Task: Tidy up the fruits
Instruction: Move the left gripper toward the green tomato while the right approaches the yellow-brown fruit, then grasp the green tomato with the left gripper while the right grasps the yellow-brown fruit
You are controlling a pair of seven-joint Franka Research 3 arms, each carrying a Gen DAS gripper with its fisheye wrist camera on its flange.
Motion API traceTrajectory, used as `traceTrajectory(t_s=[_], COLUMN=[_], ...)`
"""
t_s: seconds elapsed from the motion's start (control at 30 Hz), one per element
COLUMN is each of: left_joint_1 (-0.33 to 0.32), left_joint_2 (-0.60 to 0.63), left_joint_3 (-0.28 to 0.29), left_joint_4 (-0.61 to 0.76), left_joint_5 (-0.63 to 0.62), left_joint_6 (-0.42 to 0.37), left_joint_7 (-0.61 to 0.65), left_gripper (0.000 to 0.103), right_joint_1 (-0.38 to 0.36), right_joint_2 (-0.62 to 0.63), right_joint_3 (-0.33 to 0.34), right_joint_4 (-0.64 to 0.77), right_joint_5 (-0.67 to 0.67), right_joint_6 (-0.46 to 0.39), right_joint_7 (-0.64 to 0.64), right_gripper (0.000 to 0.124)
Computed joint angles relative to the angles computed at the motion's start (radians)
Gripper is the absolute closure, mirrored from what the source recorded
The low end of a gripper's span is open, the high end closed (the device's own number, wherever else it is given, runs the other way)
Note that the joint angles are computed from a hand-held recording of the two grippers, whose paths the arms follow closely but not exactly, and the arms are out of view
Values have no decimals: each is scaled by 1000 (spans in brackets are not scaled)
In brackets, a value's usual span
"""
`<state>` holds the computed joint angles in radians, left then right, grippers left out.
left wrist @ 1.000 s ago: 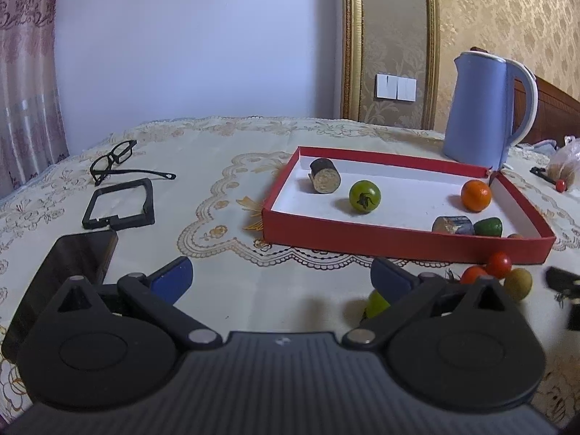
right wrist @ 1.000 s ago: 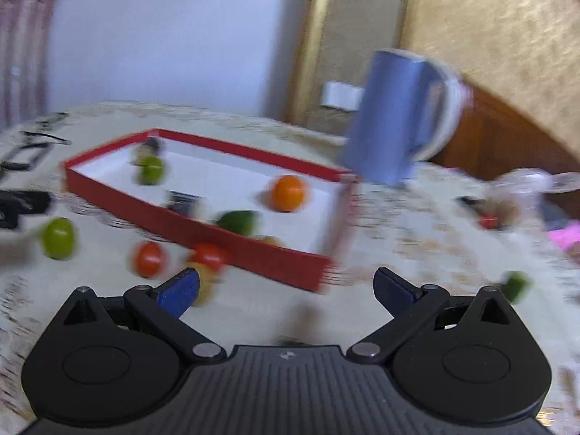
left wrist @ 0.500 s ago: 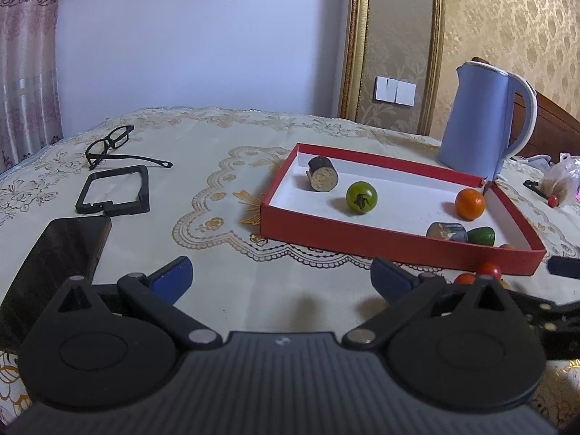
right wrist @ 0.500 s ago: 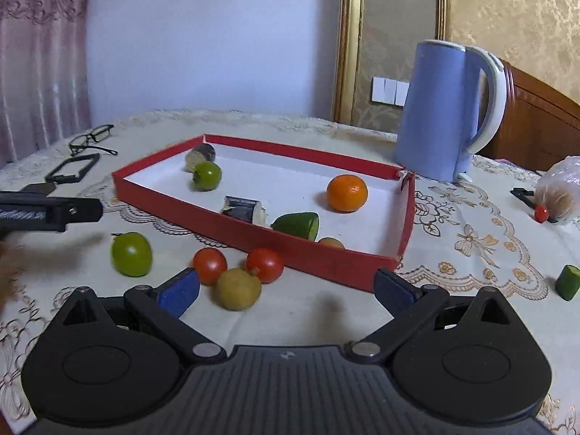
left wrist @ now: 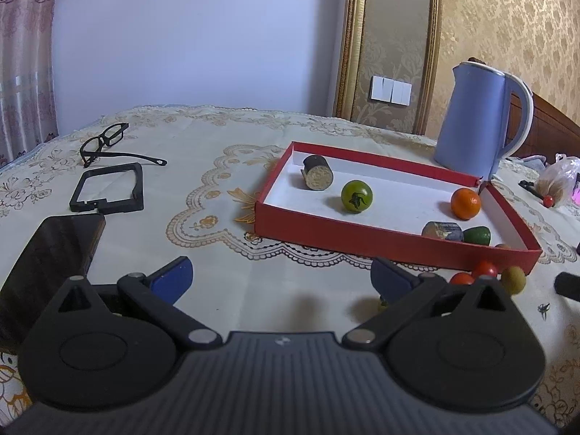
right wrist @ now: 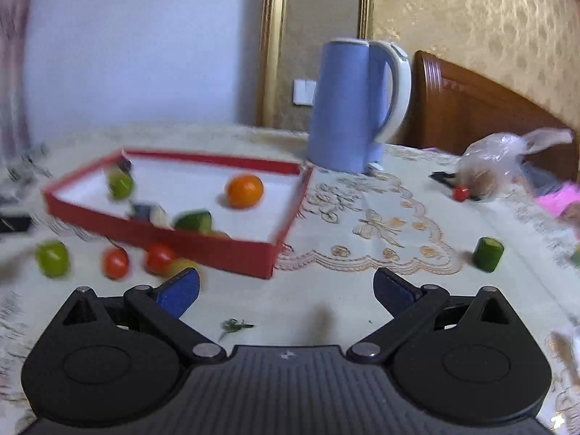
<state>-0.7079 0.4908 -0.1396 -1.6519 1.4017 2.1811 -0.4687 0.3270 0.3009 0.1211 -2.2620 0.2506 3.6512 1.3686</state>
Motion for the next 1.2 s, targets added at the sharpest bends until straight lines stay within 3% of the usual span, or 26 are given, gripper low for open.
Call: traceTrajectory(t_s=[0.07,0.1,0.17,0.23,0.3,0.37,0.53,0.77,0.9,1.0,1.07,1.13,1.2], left_joint_1=[-3,-3,3,11,17,25,43,25,39,50,51,49,48], left_joint_2=[-1,-6,-22,-38,-44,-42,-35,-29,-40,-44,-45,-45,-43], left_joint_3=[1,1,2,0,-5,-11,-15,-7,-9,-10,-11,-14,-16], left_joint_4=[0,-8,-31,-54,-64,-61,-52,-42,-59,-68,-71,-68,-64], left_joint_5=[1,9,40,75,100,103,116,122,134,131,131,123,120], left_joint_6=[-7,0,32,67,83,94,159,146,175,190,185,171,172], left_joint_7=[0,-8,-35,-72,-100,-105,-95,-94,-138,-165,-171,-145,-109], left_gripper=[0,0,0,0,0,0,0,0,0,0,0,0,0], right_joint_1=[-175,-229,-233,-107,-61,-126,-240,-315,-257,-325,-321,-404,-428], right_joint_2=[-16,-6,2,4,18,29,64,99,105,120,117,125,110], right_joint_3=[103,127,123,50,23,89,200,293,254,328,325,408,429], right_joint_4=[-17,-4,25,37,50,64,128,169,192,195,194,181,150], right_joint_5=[-330,-492,-605,-438,-384,-394,-401,-355,-298,-298,-285,-306,-311], right_joint_6=[-27,-35,-91,-140,-146,-160,-243,-290,-298,-299,-299,-294,-260], right_joint_7=[268,370,381,177,103,109,118,57,5,-20,-35,-44,-39], right_gripper=[21,21,21,21,22,26,56,70,78,94,96,97,97])
